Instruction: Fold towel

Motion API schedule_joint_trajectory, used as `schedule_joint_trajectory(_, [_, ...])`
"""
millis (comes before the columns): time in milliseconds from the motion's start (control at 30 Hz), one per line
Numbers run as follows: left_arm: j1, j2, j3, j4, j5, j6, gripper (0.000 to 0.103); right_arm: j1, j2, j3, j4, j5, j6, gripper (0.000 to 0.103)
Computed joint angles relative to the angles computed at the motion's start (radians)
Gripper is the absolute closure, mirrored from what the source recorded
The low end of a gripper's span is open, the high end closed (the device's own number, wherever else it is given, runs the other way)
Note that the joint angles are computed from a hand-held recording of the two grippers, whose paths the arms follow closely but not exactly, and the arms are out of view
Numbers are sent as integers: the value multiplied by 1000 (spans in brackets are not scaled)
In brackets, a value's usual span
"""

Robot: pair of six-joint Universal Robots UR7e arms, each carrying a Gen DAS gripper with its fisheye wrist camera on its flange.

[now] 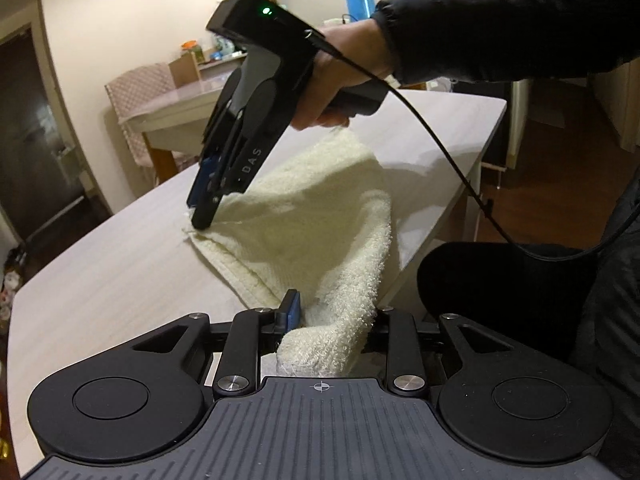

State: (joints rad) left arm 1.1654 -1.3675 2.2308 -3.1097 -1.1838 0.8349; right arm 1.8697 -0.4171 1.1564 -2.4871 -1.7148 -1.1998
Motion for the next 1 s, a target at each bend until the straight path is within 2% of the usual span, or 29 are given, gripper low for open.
schedule_joint_trajectory(67, [-6, -14, 20, -6, 2, -11, 72, 0, -2, 5, -3, 12, 8, 96])
schedule_joint_trajectory(233, [-16, -18, 41, -41, 15, -6, 67, -10, -99, 154, -128, 70, -31, 97])
schedule_joint_trajectory(367, [-19, -21, 56, -88, 14, 12, 49, -16, -192, 276, -209, 134, 2, 97])
schedule_joint_trajectory(500, [-26, -31, 73, -117, 18, 27, 47, -39, -337, 452, -321, 204, 55, 97])
schedule_joint_trajectory(733, [-55, -58, 96, -93, 17, 35, 45, -91, -544, 732, -523, 254, 119, 97])
schedule_joint_trajectory(900, [-77, -67, 111, -80, 38, 23, 45, -119, -617, 851, -620, 259, 177, 97])
schedule_joint_trajectory(1000, [-87, -78, 125, -65, 46, 17, 45, -135, -610, 868, -669, 254, 209, 97])
